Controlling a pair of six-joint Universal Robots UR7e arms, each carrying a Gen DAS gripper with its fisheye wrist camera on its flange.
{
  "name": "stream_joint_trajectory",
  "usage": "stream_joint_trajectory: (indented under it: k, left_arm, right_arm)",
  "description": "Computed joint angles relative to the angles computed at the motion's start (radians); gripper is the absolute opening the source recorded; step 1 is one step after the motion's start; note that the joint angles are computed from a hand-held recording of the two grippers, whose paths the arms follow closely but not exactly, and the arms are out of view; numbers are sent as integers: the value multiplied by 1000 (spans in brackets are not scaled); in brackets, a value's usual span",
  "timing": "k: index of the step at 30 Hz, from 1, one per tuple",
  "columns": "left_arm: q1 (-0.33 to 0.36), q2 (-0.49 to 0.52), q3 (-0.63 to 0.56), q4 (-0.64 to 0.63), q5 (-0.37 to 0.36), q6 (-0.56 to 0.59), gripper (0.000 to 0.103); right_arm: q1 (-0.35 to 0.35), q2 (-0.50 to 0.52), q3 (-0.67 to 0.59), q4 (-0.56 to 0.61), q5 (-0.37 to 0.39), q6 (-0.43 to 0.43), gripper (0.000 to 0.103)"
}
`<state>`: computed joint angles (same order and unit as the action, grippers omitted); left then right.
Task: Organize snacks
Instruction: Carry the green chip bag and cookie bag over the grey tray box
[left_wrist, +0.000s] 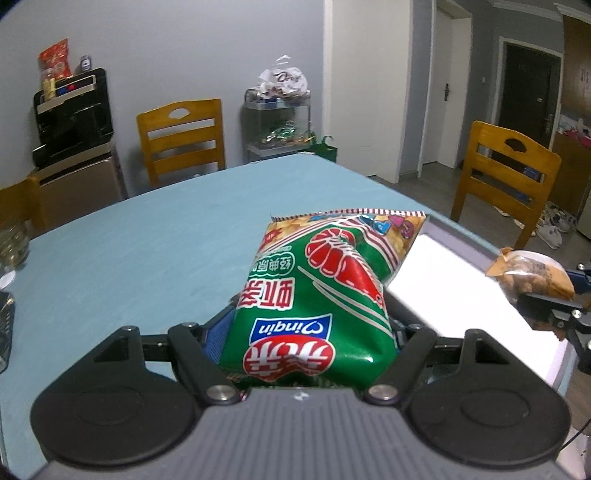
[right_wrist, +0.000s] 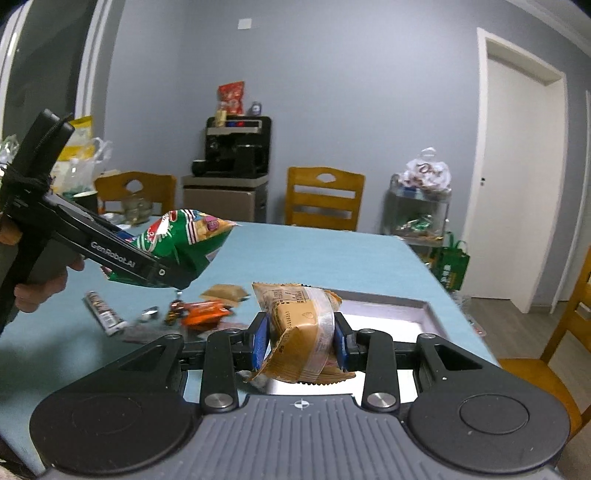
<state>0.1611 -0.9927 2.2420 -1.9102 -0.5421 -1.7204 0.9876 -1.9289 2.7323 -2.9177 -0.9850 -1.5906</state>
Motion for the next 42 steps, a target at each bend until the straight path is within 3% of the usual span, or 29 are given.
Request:
stream_joint_trajectory:
  k: [10,14,19,27,34,42]
  left_arm:
    - [109,132,-183,-204,89,326,76]
    - [152,204,-278,-295,122,497,76]
    - [214,311,-404,-383,123,673,76]
    - [316,424,-536,-452,107,837,76]
    - [394,505,-629,-502,99,970,76]
    - [457,583,-708,-616,82,1130,76]
  right_arm:
    - [85,65,-131,-68,-19,89,36]
    - [98,67,-165,-56,-16,79,36]
    - [123,124,-191,-74,-71,72,36]
    - [151,250,-222,-165,-157,101,36]
    - [201,400,-277,-285,-291,204,36]
    - [236,503,-324,-352,-368,299,36]
